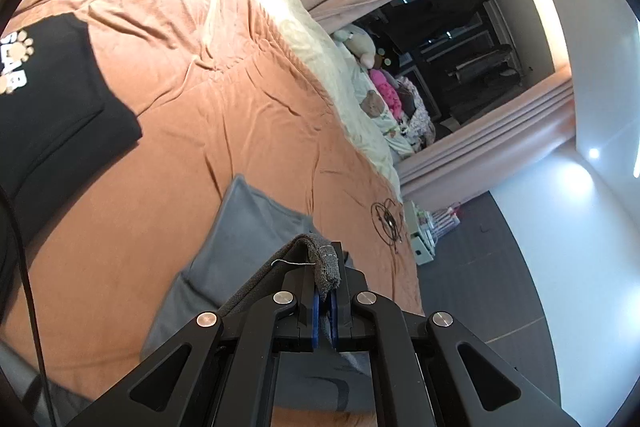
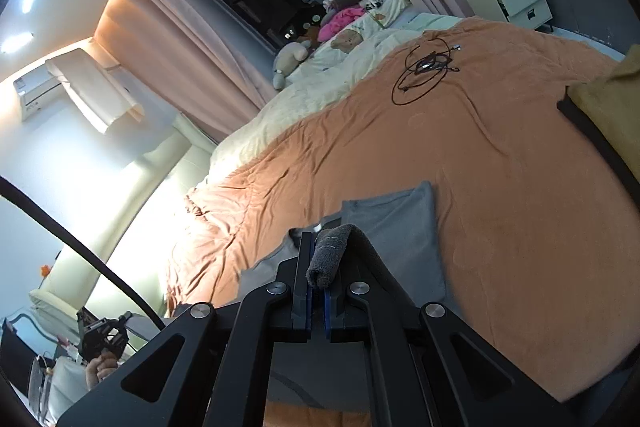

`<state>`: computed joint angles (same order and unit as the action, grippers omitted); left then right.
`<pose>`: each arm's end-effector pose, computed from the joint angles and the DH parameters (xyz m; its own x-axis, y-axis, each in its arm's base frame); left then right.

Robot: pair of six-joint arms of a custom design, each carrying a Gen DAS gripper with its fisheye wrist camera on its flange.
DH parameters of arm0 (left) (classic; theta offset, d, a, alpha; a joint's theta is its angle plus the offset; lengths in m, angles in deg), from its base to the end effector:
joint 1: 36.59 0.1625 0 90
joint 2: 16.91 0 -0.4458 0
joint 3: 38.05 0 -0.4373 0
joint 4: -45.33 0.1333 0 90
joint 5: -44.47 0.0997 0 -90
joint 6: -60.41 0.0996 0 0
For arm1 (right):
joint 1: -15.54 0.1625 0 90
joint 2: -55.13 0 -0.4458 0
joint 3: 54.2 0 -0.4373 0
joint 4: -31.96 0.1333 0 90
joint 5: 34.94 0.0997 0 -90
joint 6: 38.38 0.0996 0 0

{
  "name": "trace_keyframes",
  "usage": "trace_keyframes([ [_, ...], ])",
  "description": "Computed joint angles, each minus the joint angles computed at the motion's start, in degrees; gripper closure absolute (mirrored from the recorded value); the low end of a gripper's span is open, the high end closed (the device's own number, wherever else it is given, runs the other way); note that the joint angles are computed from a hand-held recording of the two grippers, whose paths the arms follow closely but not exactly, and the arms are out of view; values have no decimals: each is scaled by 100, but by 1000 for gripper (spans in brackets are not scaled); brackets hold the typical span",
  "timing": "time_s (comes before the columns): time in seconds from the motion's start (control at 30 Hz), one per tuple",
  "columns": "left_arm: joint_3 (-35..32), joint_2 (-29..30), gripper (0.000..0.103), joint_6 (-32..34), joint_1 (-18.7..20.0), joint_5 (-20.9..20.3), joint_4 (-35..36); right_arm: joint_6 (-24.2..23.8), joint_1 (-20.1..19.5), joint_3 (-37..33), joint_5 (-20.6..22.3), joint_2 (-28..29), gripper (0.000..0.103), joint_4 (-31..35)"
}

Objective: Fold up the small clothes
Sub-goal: 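Lift the hem with both grippers and fold it over toward the collar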

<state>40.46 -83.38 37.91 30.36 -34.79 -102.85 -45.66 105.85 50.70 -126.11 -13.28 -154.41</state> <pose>-0.1521 -0.7453 0.4841 -0.9877 -0.0028 0.1566 -0.1155 0.6889 -0.7156 0.1348 -0.6511 0.3532 -0.9915 -0.0514 0.1198 -0.1294 0.4993 -0.8567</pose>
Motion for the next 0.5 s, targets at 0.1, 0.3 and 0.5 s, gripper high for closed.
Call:
trace_keyframes([
  [0.1,-535,394,100,14,46,103,230,39,49,-499,-188,279,103,343],
  [0.3,-1580,1173,100,26,121,322,822,208,100,-1328,-532,759,103,947],
  [0.5,-2644,2000,100,-122,294,601,1508,409,124,-2187,-924,1272,103,1608],
])
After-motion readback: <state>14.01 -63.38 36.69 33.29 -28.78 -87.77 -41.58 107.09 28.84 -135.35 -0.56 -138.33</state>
